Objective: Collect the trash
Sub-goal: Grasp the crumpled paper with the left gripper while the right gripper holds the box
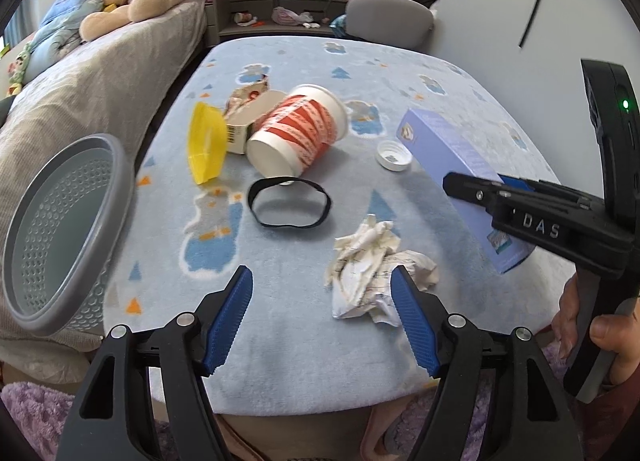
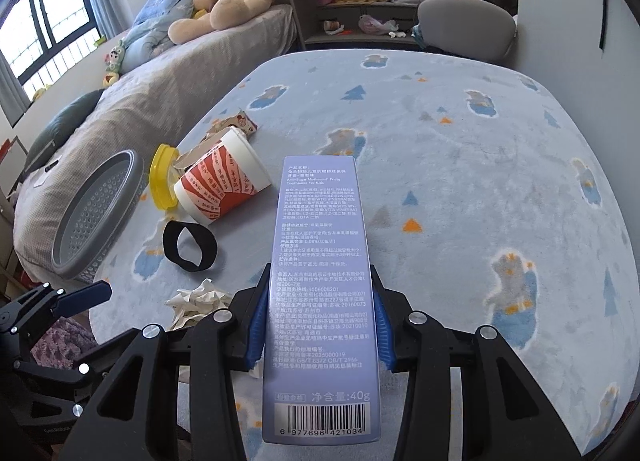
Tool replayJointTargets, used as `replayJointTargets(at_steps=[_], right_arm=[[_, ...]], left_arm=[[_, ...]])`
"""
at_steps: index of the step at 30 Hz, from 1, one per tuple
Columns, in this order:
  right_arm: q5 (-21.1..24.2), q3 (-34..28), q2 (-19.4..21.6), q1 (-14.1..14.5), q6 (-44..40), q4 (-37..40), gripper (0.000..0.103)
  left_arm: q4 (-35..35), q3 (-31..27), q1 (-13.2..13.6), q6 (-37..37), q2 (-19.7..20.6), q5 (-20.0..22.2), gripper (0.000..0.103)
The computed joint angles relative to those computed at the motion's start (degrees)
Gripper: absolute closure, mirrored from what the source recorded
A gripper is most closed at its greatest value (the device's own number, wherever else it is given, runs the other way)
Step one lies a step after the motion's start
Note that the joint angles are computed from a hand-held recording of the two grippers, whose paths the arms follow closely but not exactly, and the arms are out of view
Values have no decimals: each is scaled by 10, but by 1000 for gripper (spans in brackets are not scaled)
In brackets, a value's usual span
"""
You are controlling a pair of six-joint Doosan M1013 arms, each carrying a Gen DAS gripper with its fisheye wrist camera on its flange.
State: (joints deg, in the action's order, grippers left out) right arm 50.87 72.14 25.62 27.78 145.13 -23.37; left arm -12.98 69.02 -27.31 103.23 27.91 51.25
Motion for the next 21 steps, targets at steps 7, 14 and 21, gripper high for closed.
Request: replayJointTargets(at_steps=[7,14,21], right_arm=[[-7,16,-12,-8,37,-7,60],[-21,23,-17,-10,39,-7,60],[-27,24,-19,-11,34,0,60]], left_arm=[[-26,-23,-6,41,20,53,31],[-23,-43,-13,44,39,82,31],[-15,-62,-18,40,57,96,32]])
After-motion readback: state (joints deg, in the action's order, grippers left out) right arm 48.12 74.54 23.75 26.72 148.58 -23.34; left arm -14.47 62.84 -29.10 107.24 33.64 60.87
